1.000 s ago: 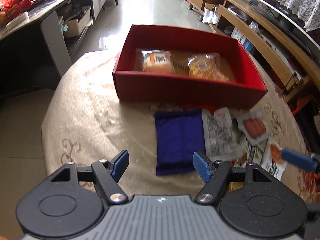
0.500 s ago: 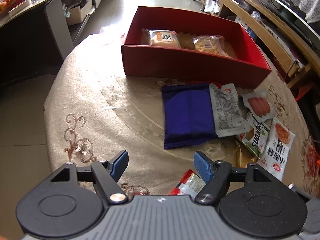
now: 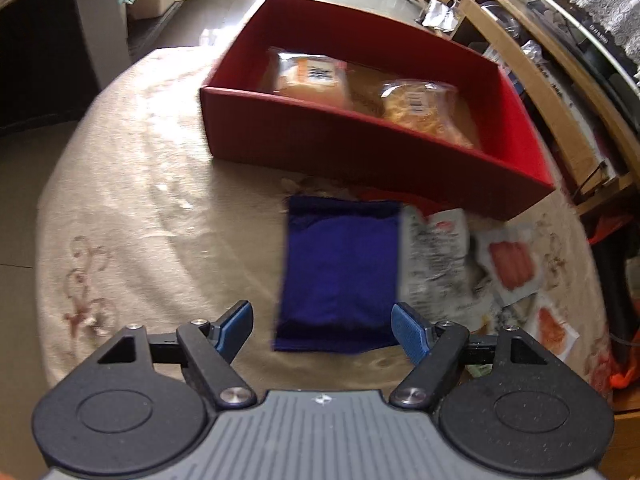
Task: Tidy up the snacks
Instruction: 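Grasp the white snack bag with the right gripper while the left gripper grasps a silver packet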
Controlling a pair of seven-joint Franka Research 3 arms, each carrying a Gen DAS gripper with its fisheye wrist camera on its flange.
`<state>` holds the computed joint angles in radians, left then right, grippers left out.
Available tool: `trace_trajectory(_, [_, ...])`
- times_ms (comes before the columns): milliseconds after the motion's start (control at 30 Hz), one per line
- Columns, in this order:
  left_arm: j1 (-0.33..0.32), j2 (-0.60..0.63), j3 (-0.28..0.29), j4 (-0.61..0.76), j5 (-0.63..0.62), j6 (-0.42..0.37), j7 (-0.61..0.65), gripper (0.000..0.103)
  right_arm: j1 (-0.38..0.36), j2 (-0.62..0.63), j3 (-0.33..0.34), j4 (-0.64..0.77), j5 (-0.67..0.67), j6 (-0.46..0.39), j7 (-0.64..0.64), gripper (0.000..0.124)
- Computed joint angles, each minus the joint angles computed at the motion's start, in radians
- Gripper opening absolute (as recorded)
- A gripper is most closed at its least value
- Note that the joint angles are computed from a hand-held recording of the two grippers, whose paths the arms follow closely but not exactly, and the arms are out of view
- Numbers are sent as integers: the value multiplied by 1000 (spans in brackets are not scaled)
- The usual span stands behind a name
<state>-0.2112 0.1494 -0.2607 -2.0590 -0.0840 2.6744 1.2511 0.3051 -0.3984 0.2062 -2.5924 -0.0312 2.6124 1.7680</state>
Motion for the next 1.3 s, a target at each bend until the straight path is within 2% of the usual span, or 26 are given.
trace_trajectory(267, [-24,73,-51,95,-85,5,57,72,-26,-43,-10,-33,8,13,30,54])
trace_trajectory(400, [-71,131,-25,157,29,-4,-27,75,-37,-68,-20,-53,26,4,31,54])
trace_trajectory(533, [-62,178,-43,204,48,-8,-19,75,-55,-83,-28,-63,38,-4,40,55])
trace_trajectory(800, [-101,208,-14,233,182,-12,-80,74,-74,-84,-23,-64,40,-18,60,55])
trace_trajectory(867, [-107,196,-6,216,211,-2,-102,65,-72,-87,-24,-64,41,-22,61,55])
trace_trajectory(900, [-109,186,-1,204,228,0,-113,55,-74,-87,-23,-63,38,-22,63,55])
trace_trajectory(933, [-103,182,-4,199,229,-3,-111,52,-78,-78,-22,-58,34,-16,64,55])
trace_trajectory(1033, [-50,160,-42,166,139,1,-60,51,-85,-78,-19,-58,23,-11,75,55])
trace_trajectory(1133, [-34,129,-48,133,103,-16,-34,50,-90,-92,-18,-62,17,-9,86,55])
trace_trajectory(1300, [-4,20,-65,16,-8,-13,86,50,-99,-105,-15,-69,8,-4,93,55])
